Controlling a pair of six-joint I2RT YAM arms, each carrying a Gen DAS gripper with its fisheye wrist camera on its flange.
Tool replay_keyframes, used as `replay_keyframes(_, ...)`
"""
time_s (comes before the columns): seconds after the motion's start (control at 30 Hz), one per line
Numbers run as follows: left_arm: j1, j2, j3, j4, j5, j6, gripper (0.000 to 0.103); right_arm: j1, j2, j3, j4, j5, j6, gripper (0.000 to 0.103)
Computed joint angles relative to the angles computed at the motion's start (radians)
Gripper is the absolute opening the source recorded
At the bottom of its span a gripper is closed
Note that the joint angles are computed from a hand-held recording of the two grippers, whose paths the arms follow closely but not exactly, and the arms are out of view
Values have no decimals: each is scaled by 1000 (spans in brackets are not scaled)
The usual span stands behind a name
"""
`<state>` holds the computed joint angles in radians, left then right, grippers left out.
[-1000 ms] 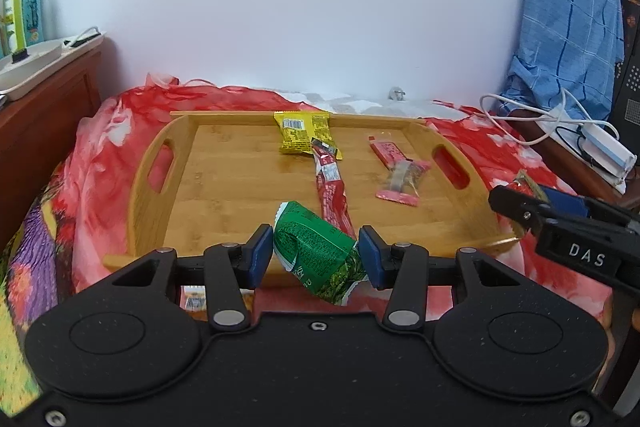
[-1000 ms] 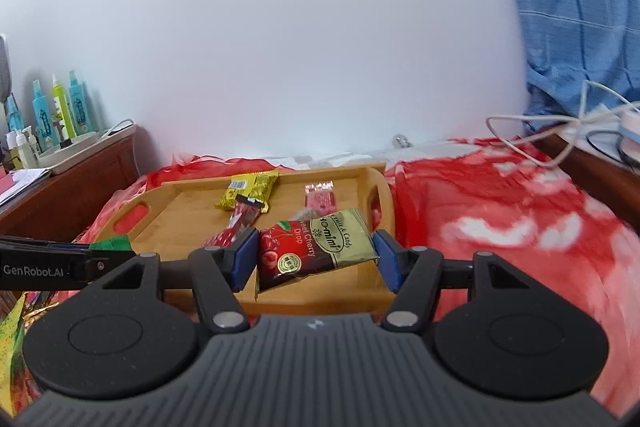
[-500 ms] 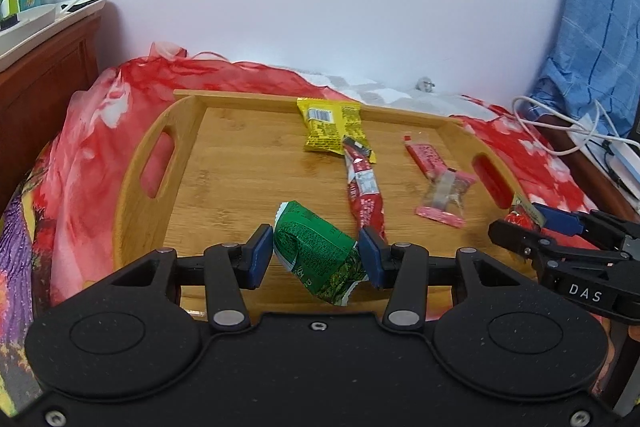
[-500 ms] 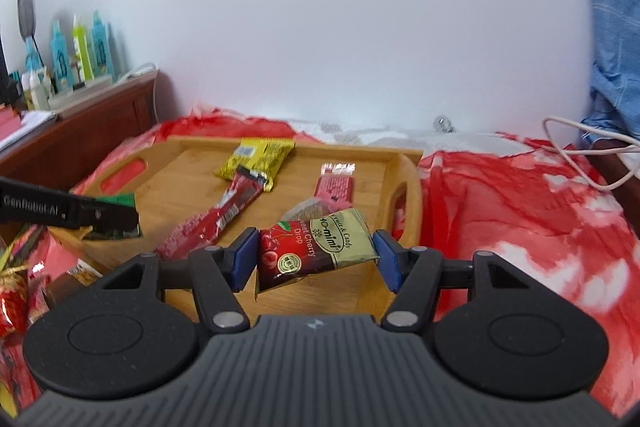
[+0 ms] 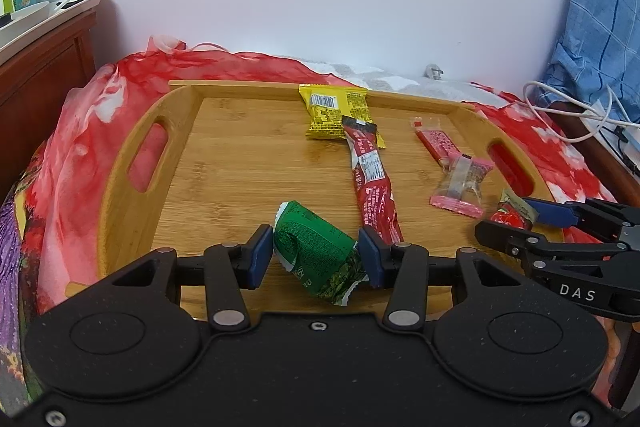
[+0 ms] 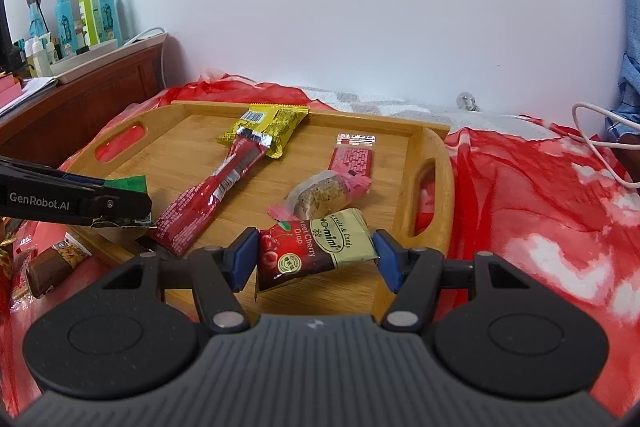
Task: Organize snacks
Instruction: 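Carry the green packet with the left gripper while the right gripper carries the cherry packet over the tray, then open both grippers to drop the green and cherry packets onto the tray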
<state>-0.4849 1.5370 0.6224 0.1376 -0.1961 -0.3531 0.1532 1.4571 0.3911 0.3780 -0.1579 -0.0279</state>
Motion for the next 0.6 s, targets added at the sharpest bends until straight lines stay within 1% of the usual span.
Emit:
replay_keyframes(0.27, -13, 25, 7, 20, -7, 5, 45, -9, 61, 26, 20, -19, -7, 65)
replay_keyframes(0.6, -22, 50, 10, 51, -7, 16, 45, -7, 82, 34, 29, -22, -11, 67)
